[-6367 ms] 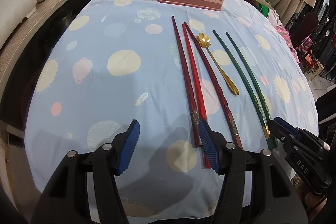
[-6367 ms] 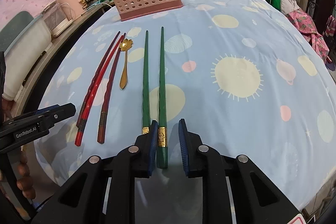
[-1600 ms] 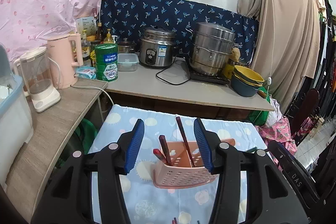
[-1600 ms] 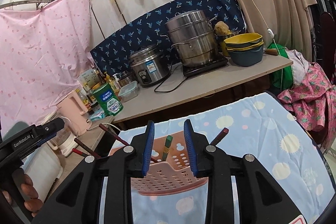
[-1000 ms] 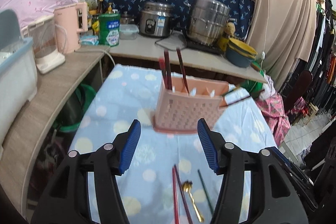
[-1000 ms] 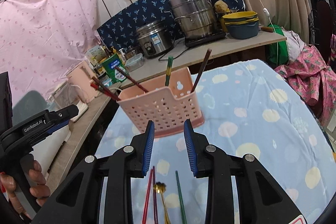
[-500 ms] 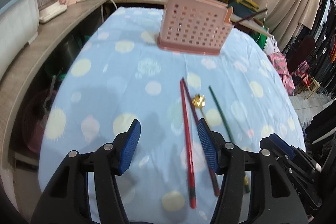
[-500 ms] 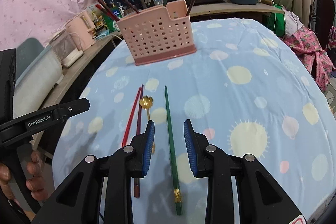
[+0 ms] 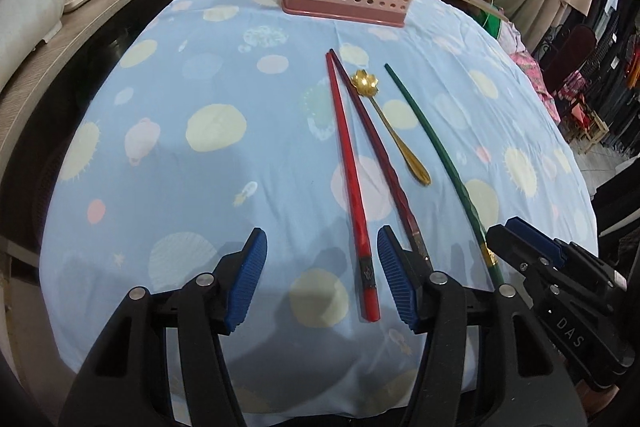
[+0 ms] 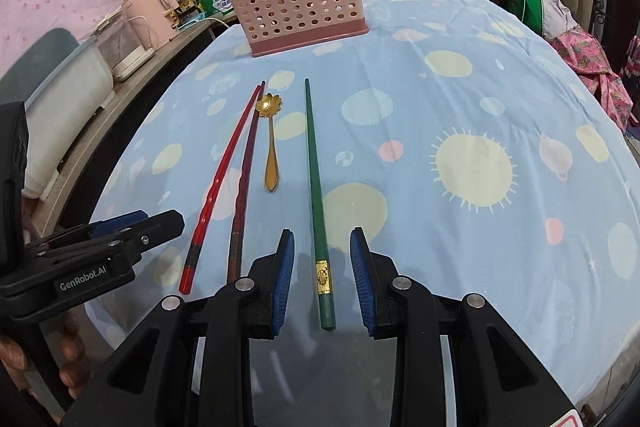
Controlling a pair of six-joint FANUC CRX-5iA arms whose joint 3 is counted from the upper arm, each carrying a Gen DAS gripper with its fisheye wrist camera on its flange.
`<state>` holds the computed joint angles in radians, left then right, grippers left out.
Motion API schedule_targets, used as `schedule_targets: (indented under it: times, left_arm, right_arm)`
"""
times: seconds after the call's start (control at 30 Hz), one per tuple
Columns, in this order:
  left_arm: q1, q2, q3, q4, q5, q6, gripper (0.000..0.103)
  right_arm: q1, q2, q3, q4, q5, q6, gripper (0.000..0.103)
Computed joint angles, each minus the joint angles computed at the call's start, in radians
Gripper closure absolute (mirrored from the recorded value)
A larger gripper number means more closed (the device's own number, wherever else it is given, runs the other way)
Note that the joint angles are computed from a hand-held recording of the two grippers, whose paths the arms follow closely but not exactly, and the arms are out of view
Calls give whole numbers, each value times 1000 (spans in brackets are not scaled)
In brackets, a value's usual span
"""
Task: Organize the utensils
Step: 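Move both open grippers back over the remaining chopsticks, then close the left gripper on a red chopstick while the right gripper grasps a green chopstick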
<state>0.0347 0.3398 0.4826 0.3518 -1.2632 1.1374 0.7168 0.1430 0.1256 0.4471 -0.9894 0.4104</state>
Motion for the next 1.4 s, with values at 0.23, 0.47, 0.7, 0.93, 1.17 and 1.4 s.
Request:
schedule_targets:
  times: [0.23,0.47,0.7,0.93,1.17,1.4]
  left_arm:
    - [-4,-3,-15,4,-6,-10,47]
    - [-20,-13,-33,-26,4,-27,46]
    - [-20,-22,-50,-25,26,-46,57]
    - [-18,-22,-53,-20,29,-59,90]
    - [-12,-18,-45,-14,23,-53,95]
    - [1,-13,-10,-3,21,-41,96]
  right_arm:
    - [9,4,3,-26,-11,25,74]
    - [8,10,4,-39,-15,34,74]
    - [17,16,-2,-9,-25,35,77]
    - [20,19,-4,13,-46,24,91]
    - [15,14,-10,11,-39,24,95]
    - [11,-4,-22,33,-27,2,96]
